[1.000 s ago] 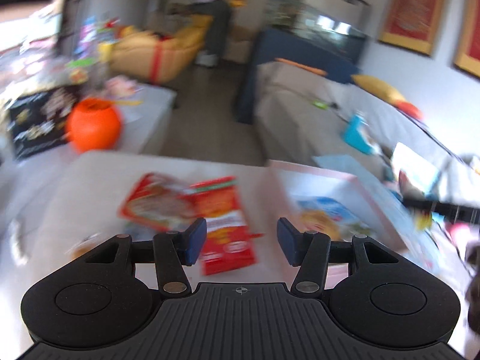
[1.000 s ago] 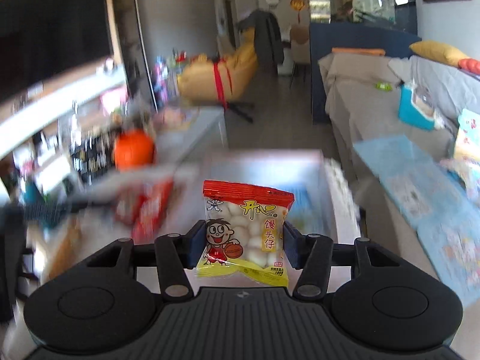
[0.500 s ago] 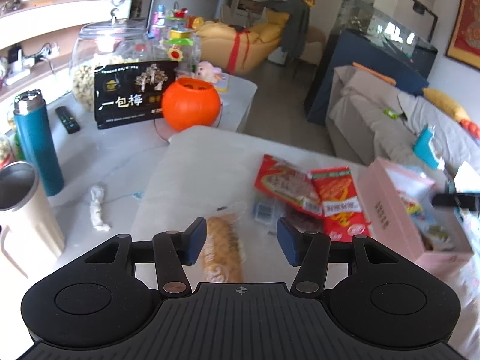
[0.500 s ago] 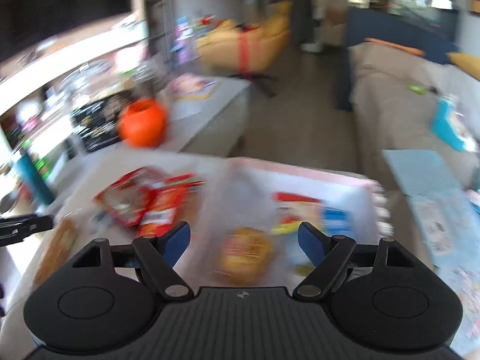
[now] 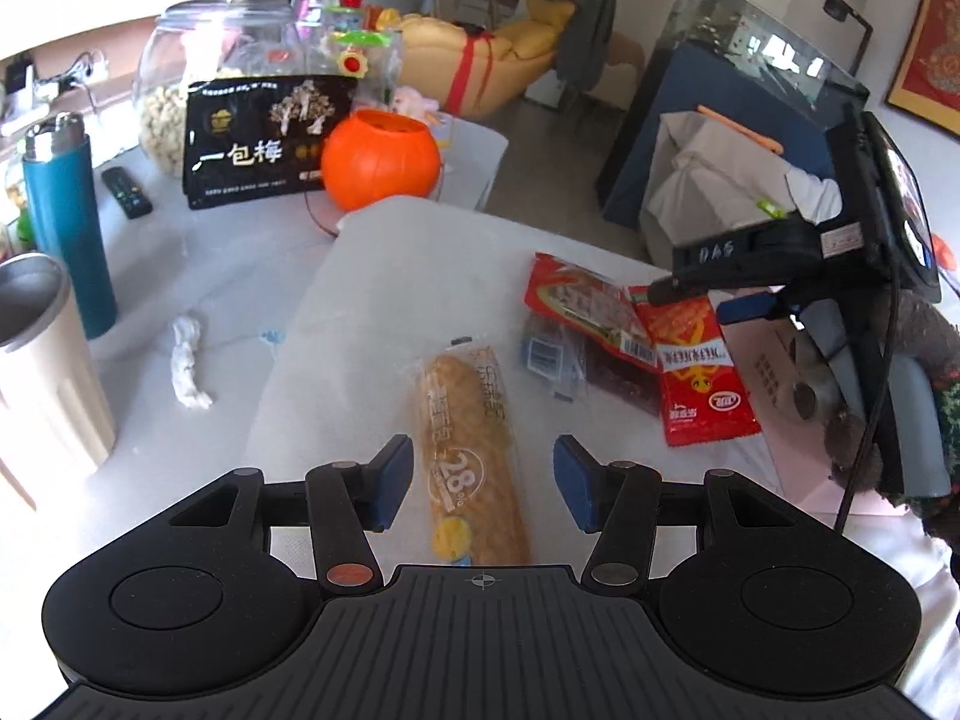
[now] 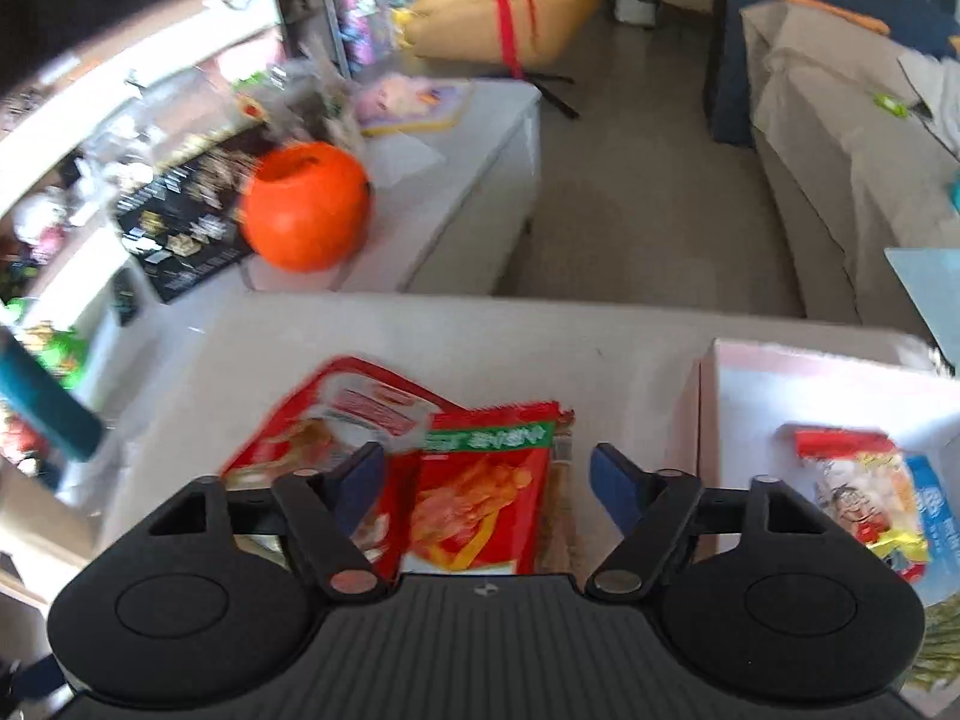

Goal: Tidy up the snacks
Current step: 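Grasp the biscuit packet on the table with the right tool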

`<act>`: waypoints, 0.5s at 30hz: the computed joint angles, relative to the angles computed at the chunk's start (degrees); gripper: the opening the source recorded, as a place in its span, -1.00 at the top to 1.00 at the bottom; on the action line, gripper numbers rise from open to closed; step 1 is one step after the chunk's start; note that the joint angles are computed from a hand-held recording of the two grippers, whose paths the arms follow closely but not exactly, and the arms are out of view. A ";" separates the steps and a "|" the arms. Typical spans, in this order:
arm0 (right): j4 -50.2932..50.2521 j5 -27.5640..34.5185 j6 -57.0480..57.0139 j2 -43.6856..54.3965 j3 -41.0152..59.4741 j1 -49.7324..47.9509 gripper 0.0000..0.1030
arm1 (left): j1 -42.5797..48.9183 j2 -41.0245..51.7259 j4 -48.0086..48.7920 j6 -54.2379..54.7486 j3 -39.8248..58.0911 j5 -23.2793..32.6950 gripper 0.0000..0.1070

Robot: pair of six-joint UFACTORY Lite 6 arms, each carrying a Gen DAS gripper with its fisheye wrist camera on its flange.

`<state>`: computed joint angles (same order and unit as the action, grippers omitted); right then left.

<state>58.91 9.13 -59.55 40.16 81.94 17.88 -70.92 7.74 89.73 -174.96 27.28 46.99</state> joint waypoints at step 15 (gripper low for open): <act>4.00 19.20 -18.65 -26.13 -26.99 -7.32 -0.01 | -2.69 0.81 -1.89 4.23 3.75 4.17 -0.07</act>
<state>62.91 28.32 -78.20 14.04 54.95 10.56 -73.61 8.55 87.84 -170.73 31.04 51.16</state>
